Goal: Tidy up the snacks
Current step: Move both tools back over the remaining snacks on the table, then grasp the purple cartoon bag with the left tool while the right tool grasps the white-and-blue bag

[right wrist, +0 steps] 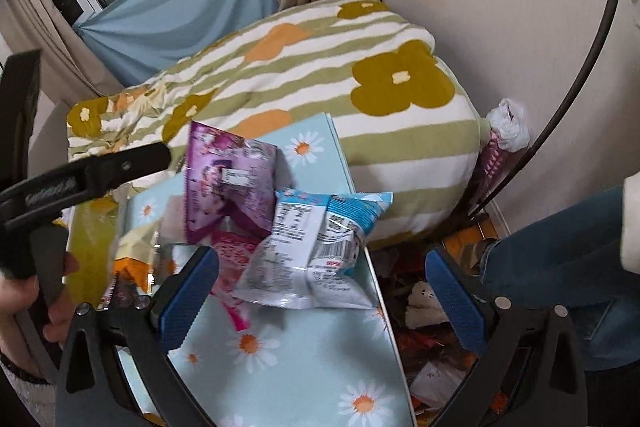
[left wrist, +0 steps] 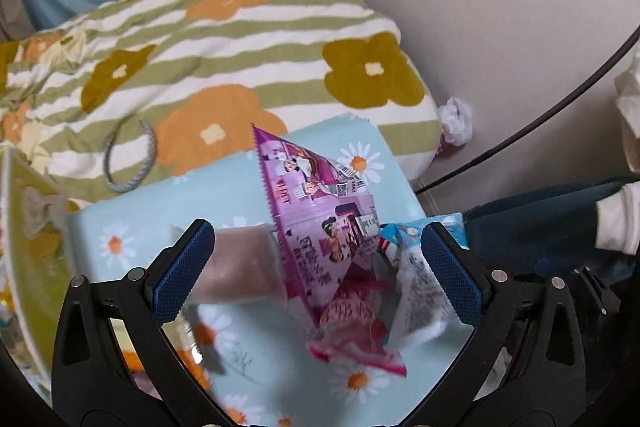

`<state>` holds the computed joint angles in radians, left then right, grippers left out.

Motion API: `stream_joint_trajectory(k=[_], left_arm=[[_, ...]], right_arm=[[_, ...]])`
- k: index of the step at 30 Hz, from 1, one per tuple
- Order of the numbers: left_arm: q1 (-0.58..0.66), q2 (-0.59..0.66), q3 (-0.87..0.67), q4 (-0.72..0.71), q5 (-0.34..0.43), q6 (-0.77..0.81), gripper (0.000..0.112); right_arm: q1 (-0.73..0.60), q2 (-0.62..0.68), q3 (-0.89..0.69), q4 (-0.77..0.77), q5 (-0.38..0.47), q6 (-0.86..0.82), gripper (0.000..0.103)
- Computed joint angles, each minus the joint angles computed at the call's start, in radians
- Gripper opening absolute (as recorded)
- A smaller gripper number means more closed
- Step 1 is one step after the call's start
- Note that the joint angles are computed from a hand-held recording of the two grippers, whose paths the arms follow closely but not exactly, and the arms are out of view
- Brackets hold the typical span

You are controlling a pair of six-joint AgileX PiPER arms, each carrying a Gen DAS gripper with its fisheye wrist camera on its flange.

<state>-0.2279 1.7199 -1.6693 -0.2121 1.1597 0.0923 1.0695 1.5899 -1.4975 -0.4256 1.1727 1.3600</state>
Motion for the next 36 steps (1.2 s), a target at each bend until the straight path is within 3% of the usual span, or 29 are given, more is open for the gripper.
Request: stream_joint_trajectory(k=[10,13,14,18,32,36], left_arm=[[-0.065,0.128,0.000,0.066,-0.060,-0.039,0.102],[-0.071,0.155,-0.003,0.072,-0.060,-0.039,0.083],[-0.064,0.163,0.001,0.049,-0.062,-0.027,0.077],[-0.072,0.153,0.028,0.058,-0.090,-0.017,0.073],[-0.058,0.109,0.056,0.051,-0.112,-0.007,0.069],[-0.060,0.093,0.051,0.068,-0.109,-0.014,0.069]], right_arm=[[-0.089,0.058,0.063,0.075,-0.160,-0.112,0.103],[-0.113,0.086,0.060,0.090,-0.197,-0.148,0.103],[-0.116,0.098,0.051,0.092,-0.200,-0.158,0.103],[-0.136,0.147,0.013,0.105,-0.204,-0.220,0.103],[-0.158,0.227,-0.050,0.128,-0.212,-0.300,0.098],[-0.169,0.237,-0.049,0.143,-0.218,-0.319,0.092]])
